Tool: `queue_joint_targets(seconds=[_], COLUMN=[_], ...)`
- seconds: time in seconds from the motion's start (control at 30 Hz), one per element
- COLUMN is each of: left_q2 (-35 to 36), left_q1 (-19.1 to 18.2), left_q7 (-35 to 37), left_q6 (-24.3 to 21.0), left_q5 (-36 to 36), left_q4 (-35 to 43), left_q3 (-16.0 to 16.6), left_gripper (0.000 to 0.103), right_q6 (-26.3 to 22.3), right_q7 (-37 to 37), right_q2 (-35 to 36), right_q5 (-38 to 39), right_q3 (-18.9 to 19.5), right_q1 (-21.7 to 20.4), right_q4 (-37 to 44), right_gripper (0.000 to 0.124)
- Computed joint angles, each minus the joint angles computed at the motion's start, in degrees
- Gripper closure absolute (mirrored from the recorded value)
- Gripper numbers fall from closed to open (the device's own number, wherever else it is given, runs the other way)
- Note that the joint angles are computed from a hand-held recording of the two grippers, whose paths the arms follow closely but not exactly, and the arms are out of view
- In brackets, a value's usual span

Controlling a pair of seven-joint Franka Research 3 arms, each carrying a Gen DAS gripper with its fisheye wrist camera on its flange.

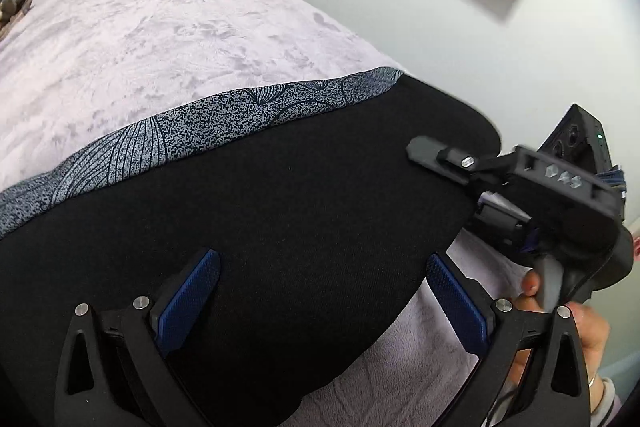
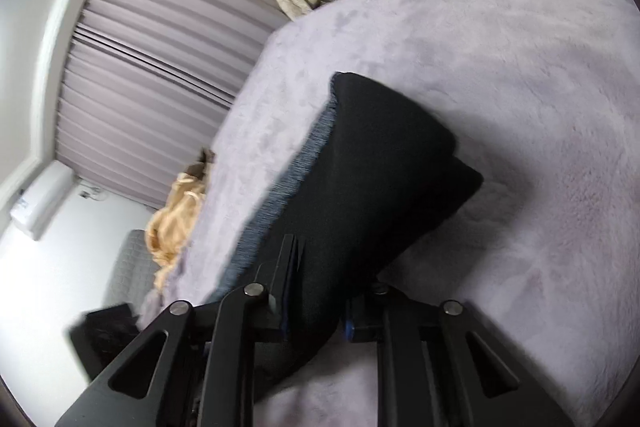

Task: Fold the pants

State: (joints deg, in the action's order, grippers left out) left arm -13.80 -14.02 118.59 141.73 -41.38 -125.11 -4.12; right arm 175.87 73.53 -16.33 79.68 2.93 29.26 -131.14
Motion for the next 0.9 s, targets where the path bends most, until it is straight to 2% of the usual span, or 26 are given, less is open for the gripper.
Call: queue_joint_targets(seconds=[0.03, 0.07, 0.13, 0.2, 0.23, 0.3, 0.33, 0.43, 0.5, 0.57, 0.73, 0.87, 0.9], left_q2=[-0.13, -0.19, -0.24, -0.61, -0.86, -2.98, -4.53, -8.91, -11.32, -13.37, -18.13, -22.56, -22.55], left_q1=[-0.55, -0.68, -0.35, 0.81, 1.19, 2.04, 2.49, 3.66, 4.65, 6.43, 9.16, 12.17, 12.28], left_q7=[2.52, 3.97, 5.03, 2.26, 1.25, 0.91, 1.11, 1.71, 1.39, -0.23, -4.73, -7.95, -8.84], left_q6=[0.06, -0.09, -1.24, -3.83, -5.31, -8.82, -9.17, -8.17, -7.35, -6.59, -4.93, -3.04, -2.86], left_q5=[-3.02, -4.82, -6.73, -5.06, -4.53, -4.84, -5.04, -4.27, -2.23, 1.83, 7.77, 13.55, 14.45], left_q4=[-0.5, -0.75, -0.66, 0.18, 0.63, 0.05, -1.05, -4.55, -6.47, -8.36, -12.9, -16.78, -16.62], left_q3=[0.93, 1.37, 1.76, 1.47, 1.48, 2.6, 3.06, 4.5, 5.62, 6.24, 9.24, 11.46, 11.82], left_gripper=[0.0, 0.0, 0.0, 0.0, 0.0, 0.0, 0.0, 0.0, 0.0, 0.0, 0.0, 0.0, 0.0], right_q6=[0.2, 0.3, -0.11, -1.43, -2.02, -2.5, -3.03, -7.94, -11.46, -14.05, -19.45, -27.24, -29.59], right_q7=[-2.5, -1.68, 7.16, 17.86, 21.25, 23.54, 24.59, 32.46, 37.58, 41.59, 47.4, 51.75, 52.59], right_q2=[-0.54, -0.95, -1.63, -2.4, -2.86, -3.59, -3.86, -4.14, -3.55, -2.58, 1.79, 8.31, 10.78], right_q5=[2.24, 0.58, -11.11, -24.96, -29.93, -34.65, -37.19, -51.3, -60.65, -67.36, -79.11, -90.73, -93.21], right_q3=[-0.38, 0.28, 3.38, 8.44, 10.44, 11.35, 11.82, 17.73, 21.88, 24.63, 28.69, 32.82, 33.73], right_q1=[0.76, 0.4, -2.45, -7.87, -9.91, -10.22, -10.47, -16.79, -20.66, -22.53, -22.34, -21.08, -20.12], right_q4=[0.62, 0.85, 0.54, 0.47, 0.78, 1.65, 2.29, 5.89, 9.0, 11.7, 18.03, 25.44, 27.63], right_gripper=[0.106, 0.106, 0.106, 0.106, 0.106, 0.106, 0.106, 0.106, 0.106, 0.106, 0.106, 0.105, 0.101])
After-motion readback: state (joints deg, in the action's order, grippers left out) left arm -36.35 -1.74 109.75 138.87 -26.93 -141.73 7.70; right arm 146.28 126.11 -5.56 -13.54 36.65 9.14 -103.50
